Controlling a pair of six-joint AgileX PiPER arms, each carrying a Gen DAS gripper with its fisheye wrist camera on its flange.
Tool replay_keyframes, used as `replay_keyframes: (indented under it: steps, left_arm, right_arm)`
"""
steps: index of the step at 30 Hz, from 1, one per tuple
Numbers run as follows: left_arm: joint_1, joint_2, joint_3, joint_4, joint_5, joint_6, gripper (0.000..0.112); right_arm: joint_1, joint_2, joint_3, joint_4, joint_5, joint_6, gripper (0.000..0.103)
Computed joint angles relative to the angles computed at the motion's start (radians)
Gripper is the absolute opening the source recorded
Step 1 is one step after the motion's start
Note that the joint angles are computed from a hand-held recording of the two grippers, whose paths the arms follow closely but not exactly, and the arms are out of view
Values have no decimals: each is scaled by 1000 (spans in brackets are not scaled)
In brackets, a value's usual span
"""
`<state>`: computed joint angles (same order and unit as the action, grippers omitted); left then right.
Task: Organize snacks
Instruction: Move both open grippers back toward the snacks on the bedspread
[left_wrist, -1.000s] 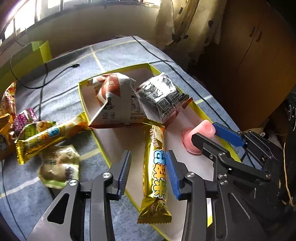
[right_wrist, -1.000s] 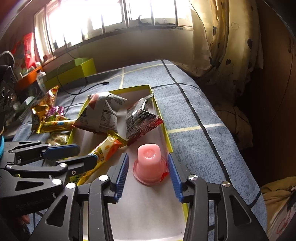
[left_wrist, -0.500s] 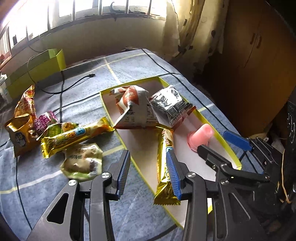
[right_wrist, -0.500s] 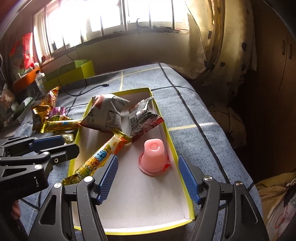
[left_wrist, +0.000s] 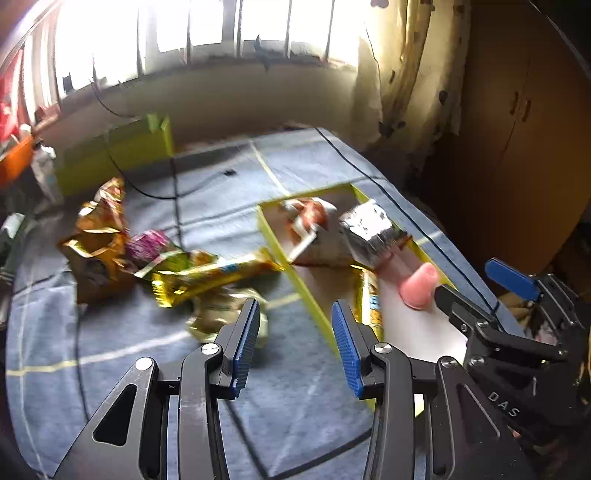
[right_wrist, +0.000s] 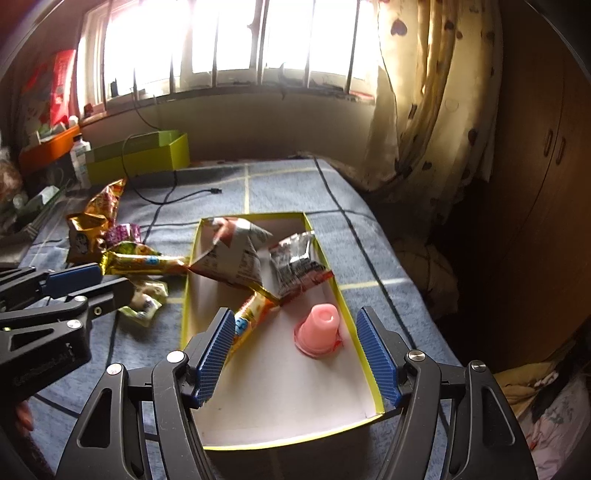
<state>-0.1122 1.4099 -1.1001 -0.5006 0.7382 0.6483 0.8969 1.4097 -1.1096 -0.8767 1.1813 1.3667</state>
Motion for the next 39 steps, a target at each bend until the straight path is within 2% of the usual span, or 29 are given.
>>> replay_keyframes:
  steps: [3, 13, 24, 33, 39]
  left_arm:
    - [46, -20, 3, -26, 9, 21, 42]
    - [115, -83, 49, 5, -55, 20, 42]
    - [198, -73, 47, -9, -77, 46, 42]
    - [252, -57, 43, -22, -110, 79, 42]
    - [281, -22, 27, -36, -106, 105, 42]
  right_arm:
    - [23, 8, -22, -14, 9, 11, 68]
    - [59, 49, -66, -18, -7, 32, 68]
    - [67, 99, -110, -22, -51, 40, 68]
    - [44, 142, -139, -10, -123, 25, 68]
    - [10, 171, -146, 21, -213, -3, 68]
